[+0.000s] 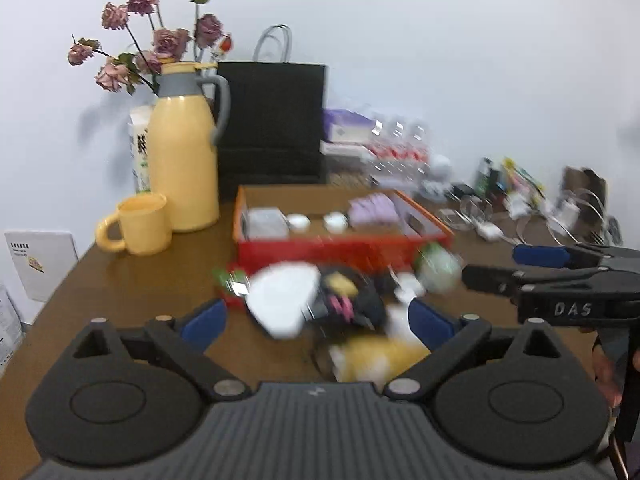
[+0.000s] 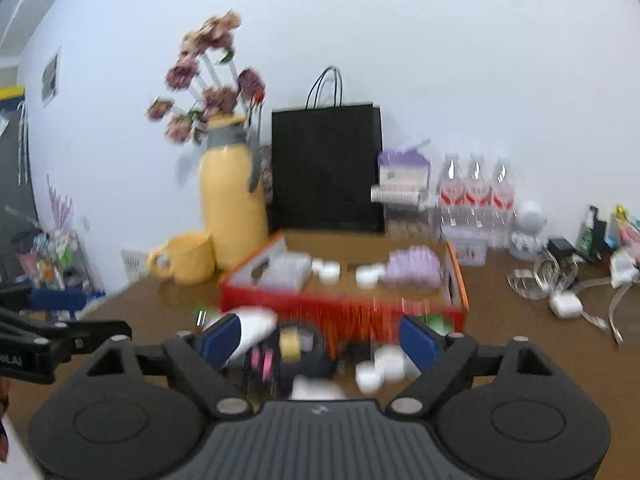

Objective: Organize objects
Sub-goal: 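Withdraw both tools back toward the pile, then grasp the red flower with left tool while right tool grasps the white plush sheep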

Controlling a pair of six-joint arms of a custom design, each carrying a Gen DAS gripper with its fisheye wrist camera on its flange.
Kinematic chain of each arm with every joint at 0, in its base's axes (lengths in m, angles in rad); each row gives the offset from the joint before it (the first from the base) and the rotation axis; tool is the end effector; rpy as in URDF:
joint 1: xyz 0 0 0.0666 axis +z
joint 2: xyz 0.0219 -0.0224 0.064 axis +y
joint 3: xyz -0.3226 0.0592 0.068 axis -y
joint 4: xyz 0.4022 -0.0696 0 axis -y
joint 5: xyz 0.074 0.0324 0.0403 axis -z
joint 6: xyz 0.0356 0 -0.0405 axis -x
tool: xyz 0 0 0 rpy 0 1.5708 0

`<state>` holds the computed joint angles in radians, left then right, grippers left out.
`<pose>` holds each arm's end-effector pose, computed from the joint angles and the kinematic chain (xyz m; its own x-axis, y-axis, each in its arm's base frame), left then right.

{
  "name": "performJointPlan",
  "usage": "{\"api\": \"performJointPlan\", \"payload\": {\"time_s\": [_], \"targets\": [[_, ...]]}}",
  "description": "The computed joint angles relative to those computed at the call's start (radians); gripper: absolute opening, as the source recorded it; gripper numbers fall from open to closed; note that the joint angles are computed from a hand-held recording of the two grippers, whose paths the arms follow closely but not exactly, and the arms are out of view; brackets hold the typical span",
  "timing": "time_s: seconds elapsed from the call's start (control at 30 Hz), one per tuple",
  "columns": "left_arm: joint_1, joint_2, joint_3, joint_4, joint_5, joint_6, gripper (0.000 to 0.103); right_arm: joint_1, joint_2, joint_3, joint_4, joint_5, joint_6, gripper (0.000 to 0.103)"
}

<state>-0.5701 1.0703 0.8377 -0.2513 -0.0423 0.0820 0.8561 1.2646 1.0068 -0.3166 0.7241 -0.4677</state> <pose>0.3500 -0.2231 0.3024 -0.4319 0.1797 -0.8838 0.4739 0.8790 -0.0529 0.3214 0.3338 0.3013 -0.4086 0.0444 -0.9116 -0.0191 0.9982 0.0572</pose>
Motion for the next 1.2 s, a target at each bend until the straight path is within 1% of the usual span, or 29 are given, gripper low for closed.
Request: {"api": "performJointPlan", "payload": {"time_s": [0.07, 0.13, 0.2, 0.23, 0.3, 0.37, 0.47, 0.53, 0.6, 0.7, 0.77, 0.83, 0.87, 0.9, 0.93, 0.97, 1.0, 1.03, 1.07, 1.1, 1.13, 1.2], "targets": [[-0.019, -0.066, -0.06, -0.014, -0.009, 0.006, 0.101, 0.05, -0.034, -0.043, -0.052, 0.009, -0.058, 0.086], [-0.028, -0.116, -0.094, -0.04, -0.009, 0.032, 0.101, 0.094, -0.066, -0.069, -0.119, 0.001, -0.145, 0.086], [-0.034, -0.156, -0.115, -0.061, -0.008, 0.04, 0.101, 0.125, -0.098, -0.094, -0.151, -0.026, -0.201, 0.086], [-0.039, -0.169, -0.121, -0.062, -0.017, 0.034, 0.101, 0.141, -0.113, -0.106, -0.157, -0.022, -0.222, 0.086], [-0.04, -0.186, -0.135, -0.027, -0.018, 0.012, 0.101, 0.165, -0.127, -0.116, -0.17, 0.007, -0.264, 0.086], [-0.04, -0.171, -0.132, -0.003, -0.018, 0.007, 0.101, 0.167, -0.125, -0.113, -0.171, 0.011, -0.263, 0.086], [-0.024, -0.063, -0.081, 0.018, -0.025, 0.035, 0.101, 0.13, -0.079, -0.088, -0.151, -0.013, -0.257, 0.086], [-0.003, 0.043, -0.021, 0.023, -0.024, 0.057, 0.099, 0.095, -0.032, -0.068, -0.134, -0.039, -0.274, 0.086], [0.027, 0.134, 0.032, 0.039, -0.002, 0.062, 0.098, 0.051, 0.029, -0.031, -0.127, -0.07, -0.296, 0.086], [0.062, 0.257, 0.113, 0.063, 0.026, 0.057, 0.098, -0.006, 0.123, 0.02, -0.07, -0.093, -0.281, 0.086], [0.078, 0.334, 0.174, 0.075, 0.004, 0.055, 0.096, -0.038, 0.193, 0.079, -0.086, -0.105, -0.281, 0.085], [0.097, 0.402, 0.225, 0.12, -0.023, 0.046, 0.096, -0.057, 0.243, 0.12, -0.081, -0.114, -0.267, 0.085], [0.106, 0.433, 0.253, 0.129, -0.037, 0.043, 0.094, -0.064, 0.261, 0.134, -0.076, -0.118, -0.269, 0.085], [0.119, 0.468, 0.291, 0.123, -0.039, 0.047, 0.093, -0.069, 0.276, 0.148, -0.081, -0.121, -0.272, 0.085], [0.134, 0.506, 0.336, 0.106, -0.031, 0.056, 0.09, -0.073, 0.288, 0.158, -0.083, -0.123, -0.259, 0.083], [0.148, 0.538, 0.375, 0.092, -0.01, 0.063, 0.085, -0.077, 0.296, 0.164, -0.09, -0.123, -0.235, 0.083], [0.163, 0.572, 0.415, 0.077, 0.017, 0.071, 0.082, -0.08, 0.301, 0.169, -0.101, -0.116, -0.209, 0.081], [0.177, 0.61, 0.462, 0.042, 0.042, 0.084, 0.075, -0.085, 0.302, 0.168, -0.11, -0.099, -0.185, 0.08], [0.189, 0.645, 0.508, -0.003, 0.063, 0.101, 0.065, -0.091, 0.305, 0.174, -0.137, -0.073, -0.179, 0.079], [0.204, 0.681, 0.555, -0.051, 0.099, 0.126, 0.06, -0.095, 0.312, 0.186, -0.174, -0.042, -0.183, 0.079], [0.217, 0.701, 0.574, -0.063, 0.145, 0.145, 0.057, -0.101, 0.312, 0.191, -0.2, -0.027, -0.183, 0.078], [0.239, 0.716, 0.581, -0.06, 0.233, 0.175, 0.045, -0.111, 0.305, 0.188, -0.223, -0.037, -0.19, 0.078]]}}
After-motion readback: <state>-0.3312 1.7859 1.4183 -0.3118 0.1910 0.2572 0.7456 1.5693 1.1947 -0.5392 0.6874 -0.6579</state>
